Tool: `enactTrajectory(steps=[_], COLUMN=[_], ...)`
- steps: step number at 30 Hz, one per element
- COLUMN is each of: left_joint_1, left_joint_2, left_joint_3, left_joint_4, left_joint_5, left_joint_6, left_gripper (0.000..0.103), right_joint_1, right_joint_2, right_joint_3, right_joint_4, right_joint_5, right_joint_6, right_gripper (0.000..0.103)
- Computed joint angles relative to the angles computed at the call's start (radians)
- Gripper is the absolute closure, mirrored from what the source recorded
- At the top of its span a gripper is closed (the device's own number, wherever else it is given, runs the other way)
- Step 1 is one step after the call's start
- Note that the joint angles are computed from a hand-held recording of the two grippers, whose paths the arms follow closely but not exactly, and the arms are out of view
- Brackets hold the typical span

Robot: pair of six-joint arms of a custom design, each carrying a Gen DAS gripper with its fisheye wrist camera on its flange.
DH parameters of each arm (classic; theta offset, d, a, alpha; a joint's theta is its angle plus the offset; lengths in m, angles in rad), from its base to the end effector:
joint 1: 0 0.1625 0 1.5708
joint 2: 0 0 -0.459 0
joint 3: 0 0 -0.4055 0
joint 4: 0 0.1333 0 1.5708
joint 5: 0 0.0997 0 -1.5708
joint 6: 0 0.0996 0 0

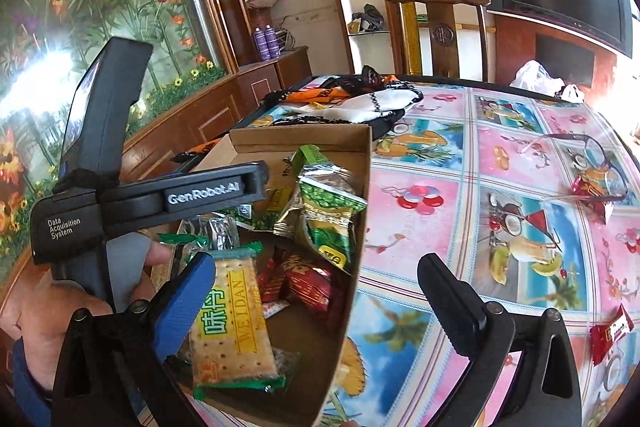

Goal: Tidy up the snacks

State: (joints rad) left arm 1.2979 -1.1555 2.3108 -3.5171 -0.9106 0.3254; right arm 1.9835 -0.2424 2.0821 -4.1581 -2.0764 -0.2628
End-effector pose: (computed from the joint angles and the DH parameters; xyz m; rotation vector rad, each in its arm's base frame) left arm 0.0592 -0.5097 0.2271 0.3646 2.3023 -0.9423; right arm 0.2665 -0.3966 -0.1144 0.5922 -2.4543 1.0311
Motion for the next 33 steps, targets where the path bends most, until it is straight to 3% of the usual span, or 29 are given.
enactTrajectory(steps=[17,21,24,27,29,33], left_joint_1=[-0.022,-0.033,-0.049,-0.057,-0.051,-0.069], left_joint_2=[-0.017,-0.004,0.007,0.003,-0.019,-0.003], left_joint_3=[0.078,0.098,0.107,0.113,0.12,0.154], left_joint_4=[-0.224,-0.272,-0.3,-0.302,-0.278,-0.42], left_joint_5=[-0.097,-0.074,-0.017,0.043,0.044,0.104], left_joint_6=[0.046,0.059,0.047,0.002,-0.035,-0.03], left_gripper=[0.0,0.0,0.0,0.0,0.0,0.0], right_joint_1=[-0.032,-0.041,-0.039,-0.036,-0.032,-0.022], right_joint_2=[-0.009,-0.011,-0.015,-0.015,-0.014,-0.003], right_joint_3=[0.048,0.071,0.085,0.099,0.108,0.117], right_joint_4=[-0.089,-0.141,-0.171,-0.219,-0.25,-0.318], right_joint_5=[0.034,0.078,0.08,0.082,0.079,0.067], right_joint_6=[-0.011,-0.035,-0.039,-0.059,-0.079,-0.126], right_gripper=[0.001,0.001,0.001,0.001,0.001,0.001])
